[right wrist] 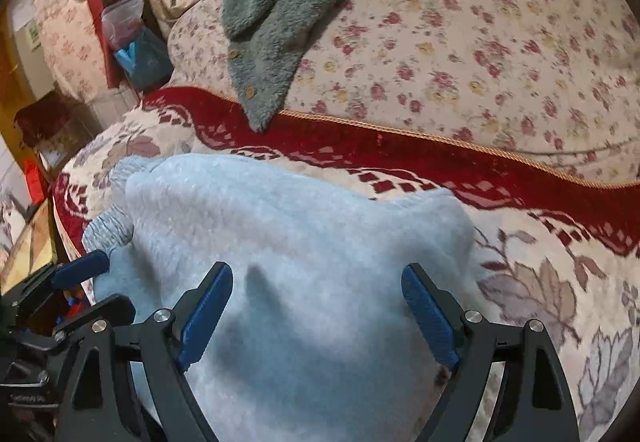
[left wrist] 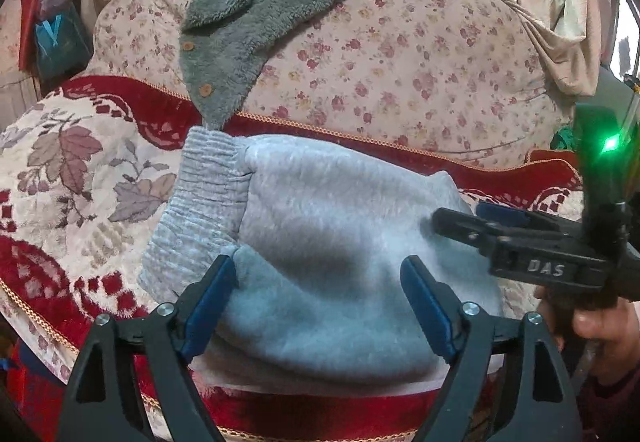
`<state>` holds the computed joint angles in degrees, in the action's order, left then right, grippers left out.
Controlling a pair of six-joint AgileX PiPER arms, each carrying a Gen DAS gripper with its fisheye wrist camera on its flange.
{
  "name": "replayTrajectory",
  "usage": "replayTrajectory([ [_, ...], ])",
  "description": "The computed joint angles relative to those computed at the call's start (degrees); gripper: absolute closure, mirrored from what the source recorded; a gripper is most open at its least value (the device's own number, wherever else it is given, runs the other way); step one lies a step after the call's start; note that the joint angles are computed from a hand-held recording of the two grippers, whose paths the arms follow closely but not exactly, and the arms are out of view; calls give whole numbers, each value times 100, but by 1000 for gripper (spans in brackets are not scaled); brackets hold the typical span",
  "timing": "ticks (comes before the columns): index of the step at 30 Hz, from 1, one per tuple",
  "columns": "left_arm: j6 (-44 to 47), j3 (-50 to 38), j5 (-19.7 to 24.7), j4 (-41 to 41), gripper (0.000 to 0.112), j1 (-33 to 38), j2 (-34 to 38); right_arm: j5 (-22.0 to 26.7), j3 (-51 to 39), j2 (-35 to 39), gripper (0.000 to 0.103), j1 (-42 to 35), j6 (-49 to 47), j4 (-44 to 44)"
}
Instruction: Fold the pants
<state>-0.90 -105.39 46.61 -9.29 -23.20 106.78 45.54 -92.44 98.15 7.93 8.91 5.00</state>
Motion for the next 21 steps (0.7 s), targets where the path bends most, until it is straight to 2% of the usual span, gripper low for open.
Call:
replayTrajectory([
  [5,28,-116,98,43,27,35,-29,23,435,-390,13,-395,-850,857],
  [8,658,-240,295,-739,14,397,-8,163,732,-540,8,-759,-1666,1718],
  [12,1232,-663,863,-1762,12,988,317,417,1146,-604,3,-1297,-2376,2692],
  [17,1644,-1189,1381,-2502,11,1421,865,768,1391,-328,0,-1816,-2766,3595],
  [21,1617,-1462,1468,-2695,11,1627,1163,1104,1484,45,0,-2029,-3290,4599],
])
